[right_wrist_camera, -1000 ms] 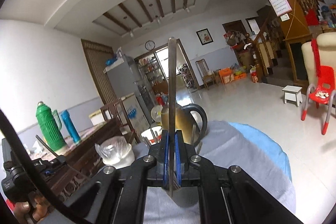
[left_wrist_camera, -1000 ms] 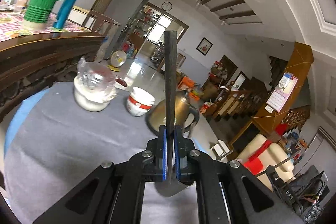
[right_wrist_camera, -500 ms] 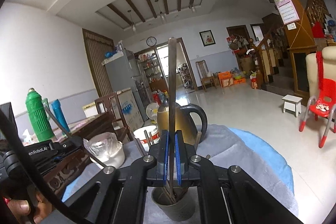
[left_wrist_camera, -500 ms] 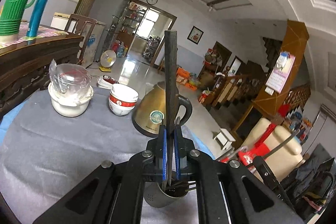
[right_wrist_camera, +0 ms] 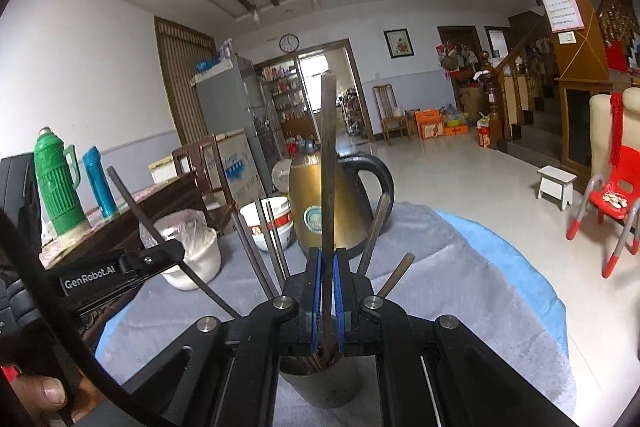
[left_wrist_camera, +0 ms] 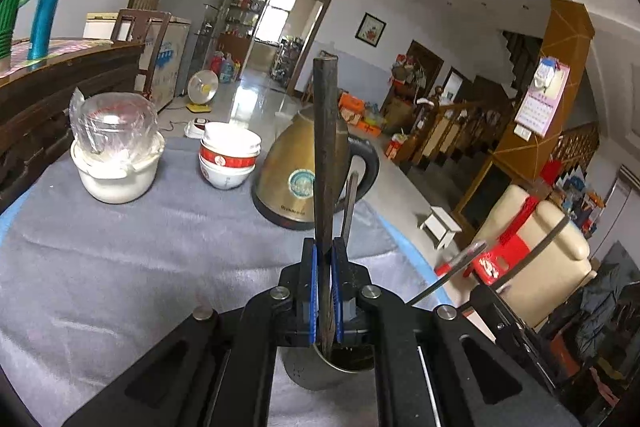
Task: Organize utensils
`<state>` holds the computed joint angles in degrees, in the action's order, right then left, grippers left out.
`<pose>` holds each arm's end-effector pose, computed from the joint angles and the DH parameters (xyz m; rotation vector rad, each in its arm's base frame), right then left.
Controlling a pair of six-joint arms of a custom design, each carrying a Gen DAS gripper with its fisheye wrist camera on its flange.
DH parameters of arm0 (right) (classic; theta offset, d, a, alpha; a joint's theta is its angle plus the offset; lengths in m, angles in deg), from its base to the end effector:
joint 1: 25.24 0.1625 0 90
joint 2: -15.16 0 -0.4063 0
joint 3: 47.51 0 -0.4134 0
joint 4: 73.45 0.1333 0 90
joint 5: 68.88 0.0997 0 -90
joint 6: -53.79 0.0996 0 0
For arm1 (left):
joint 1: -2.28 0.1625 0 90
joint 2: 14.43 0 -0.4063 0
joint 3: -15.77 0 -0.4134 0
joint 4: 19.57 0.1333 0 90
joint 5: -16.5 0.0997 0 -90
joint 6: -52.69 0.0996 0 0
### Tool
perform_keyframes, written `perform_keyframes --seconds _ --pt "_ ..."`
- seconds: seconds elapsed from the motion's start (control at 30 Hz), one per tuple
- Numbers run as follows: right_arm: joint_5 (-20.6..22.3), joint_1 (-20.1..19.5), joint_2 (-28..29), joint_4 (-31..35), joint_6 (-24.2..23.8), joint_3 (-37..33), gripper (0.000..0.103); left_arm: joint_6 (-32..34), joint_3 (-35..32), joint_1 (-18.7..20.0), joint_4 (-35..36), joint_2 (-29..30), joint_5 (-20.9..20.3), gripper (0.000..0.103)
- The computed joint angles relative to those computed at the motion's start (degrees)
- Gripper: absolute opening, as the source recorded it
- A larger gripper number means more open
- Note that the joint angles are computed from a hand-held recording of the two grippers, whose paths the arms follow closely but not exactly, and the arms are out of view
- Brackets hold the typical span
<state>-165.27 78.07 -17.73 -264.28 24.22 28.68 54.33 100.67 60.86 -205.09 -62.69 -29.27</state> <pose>0.2983 -0.7300 0.1306 0.8637 -2.4143 1.3726 -0.1996 -0.7157 0.2674 0.1458 2.3095 -1.4658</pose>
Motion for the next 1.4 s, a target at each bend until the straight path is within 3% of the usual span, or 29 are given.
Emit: perform_keyframes --seconds 0.57,0.63,0.7,0.8,0.9,0.93,0.97,1.03,1.2,1.4 --pt "-3.6 0.1 1.8 7.3 -1.0 -2.3 0.008 -2.7 0.0 0.7 8.5 -0.6 -0.9 0.007" --pt "-4.3 0.2 1.3 6.6 -0.8 -1.7 0.008 -3.0 0.3 0.2 8.5 -1.1 -0.1 0.011" --pt "-4.6 0.7 0.7 5.7 -1.1 -1.2 0.009 -2.8 1.0 -0.3 7.9 -2.1 0.4 0.028" --pt "-4.8 1.2 -0.5 2.9 -1.4 -0.1 0.013 -2.0 2.8 -1.2 4.8 -3.7 1.7 0.040" --pt "-4.3 1.8 -2.8 -1.2 -0.7 2.4 0.024 -1.4 6.0 -2.5 1.1 -6.4 3.1 0.051" --pt "-4.0 1.9 -3.5 -2.3 -0.5 3.3 0.034 -0.9 7.1 -3.0 -0.3 -7.1 3.8 0.053" --pt "-3.7 2.0 -4.3 -3.8 -0.1 4.5 0.054 -0.4 8.2 -3.4 -1.5 -7.8 4.4 0.056" --pt "-2.8 2.1 -6.0 -8.3 0.3 8.0 0.076 0.3 9.8 -4.0 -2.6 -8.8 5.4 0.062" --pt "-2.9 1.9 -9.1 -8.7 0.0 14.7 0.076 -1.2 14.6 -5.1 -1.0 -11.0 8.9 0.071" --pt "-5.4 0.5 -10.7 -5.6 1.1 20.1 0.076 -6.1 18.4 -5.2 7.6 -12.4 12.7 0.072"
